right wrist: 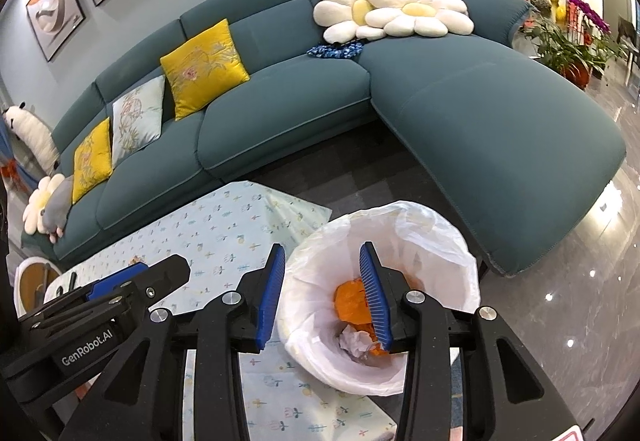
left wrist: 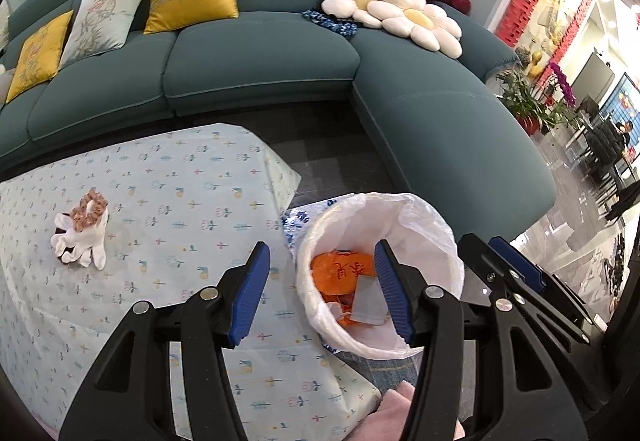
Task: Collect trash
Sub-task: 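Move both tools back to the white gloves and scrunchies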
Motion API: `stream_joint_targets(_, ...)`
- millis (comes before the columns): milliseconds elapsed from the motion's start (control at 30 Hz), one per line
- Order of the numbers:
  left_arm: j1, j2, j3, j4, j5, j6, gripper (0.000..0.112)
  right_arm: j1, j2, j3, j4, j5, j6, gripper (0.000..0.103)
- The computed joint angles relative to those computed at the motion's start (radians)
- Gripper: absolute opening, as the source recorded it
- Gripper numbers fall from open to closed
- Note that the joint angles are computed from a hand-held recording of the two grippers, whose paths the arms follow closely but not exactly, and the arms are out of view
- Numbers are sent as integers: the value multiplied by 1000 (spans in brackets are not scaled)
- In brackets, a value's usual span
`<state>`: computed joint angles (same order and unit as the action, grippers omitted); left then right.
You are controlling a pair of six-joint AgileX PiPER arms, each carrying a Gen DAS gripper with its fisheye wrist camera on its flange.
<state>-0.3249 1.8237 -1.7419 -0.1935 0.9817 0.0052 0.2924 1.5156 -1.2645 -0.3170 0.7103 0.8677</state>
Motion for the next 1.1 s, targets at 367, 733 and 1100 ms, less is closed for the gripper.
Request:
stream_joint_targets(367, 144, 0, 17, -28, 7, 64, 55, 137, 130, -149, -33, 61, 41, 39)
stream_joint_targets(733, 340, 33, 45, -61, -3, 153, 67, 260, 331, -404, -7, 146, 11, 39)
stream_joint_targets(1100, 581, 182, -77, -80, 31, 261, 67, 359, 687, -916, 84, 337, -89, 39)
